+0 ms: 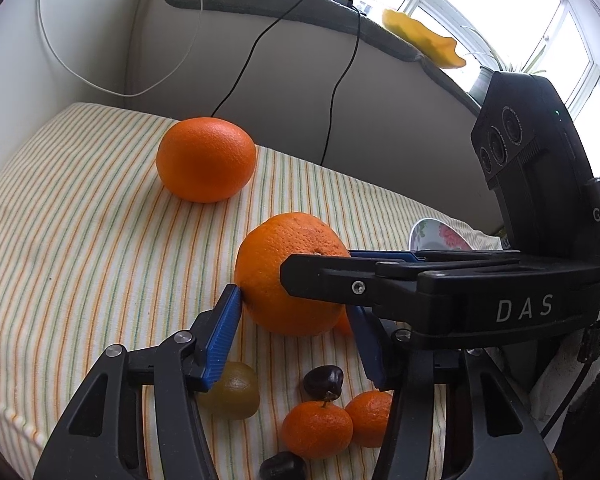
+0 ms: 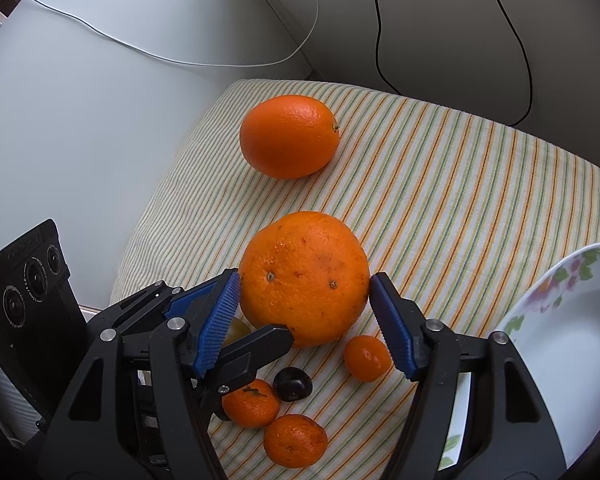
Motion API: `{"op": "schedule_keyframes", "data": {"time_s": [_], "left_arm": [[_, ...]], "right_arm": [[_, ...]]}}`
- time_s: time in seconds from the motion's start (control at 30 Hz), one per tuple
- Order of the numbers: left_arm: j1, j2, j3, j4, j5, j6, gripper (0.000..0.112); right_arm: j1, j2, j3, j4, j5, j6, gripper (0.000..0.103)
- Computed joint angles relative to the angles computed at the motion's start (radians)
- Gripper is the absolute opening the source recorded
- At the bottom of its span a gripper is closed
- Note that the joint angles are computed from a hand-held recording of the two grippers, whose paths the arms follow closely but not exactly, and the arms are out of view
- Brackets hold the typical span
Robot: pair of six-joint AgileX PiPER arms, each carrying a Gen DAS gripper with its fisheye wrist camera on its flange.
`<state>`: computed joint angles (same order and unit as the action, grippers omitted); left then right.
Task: Organize fruits
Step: 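Lift the large orange with the right gripper toward the white plate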
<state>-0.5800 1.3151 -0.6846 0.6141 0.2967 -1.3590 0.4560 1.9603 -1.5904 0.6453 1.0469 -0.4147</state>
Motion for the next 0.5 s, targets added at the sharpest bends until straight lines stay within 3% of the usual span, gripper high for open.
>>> {"op": "schedule_keyframes", "data": {"time_s": [0.23, 0.5], "left_arm": [[-0.03, -0.005, 0.001, 0.093, 0.029, -0.097, 0.052], [-0.105, -0.04, -0.023, 0.204, 0.127, -0.209, 0.053]], "right_arm": [[-0.006, -0.028, 0.032, 0.014, -0.01, -0.005, 0.069], [-0.026, -0.085, 0.067, 0.048, -0.004, -0.025, 0.069]]}}
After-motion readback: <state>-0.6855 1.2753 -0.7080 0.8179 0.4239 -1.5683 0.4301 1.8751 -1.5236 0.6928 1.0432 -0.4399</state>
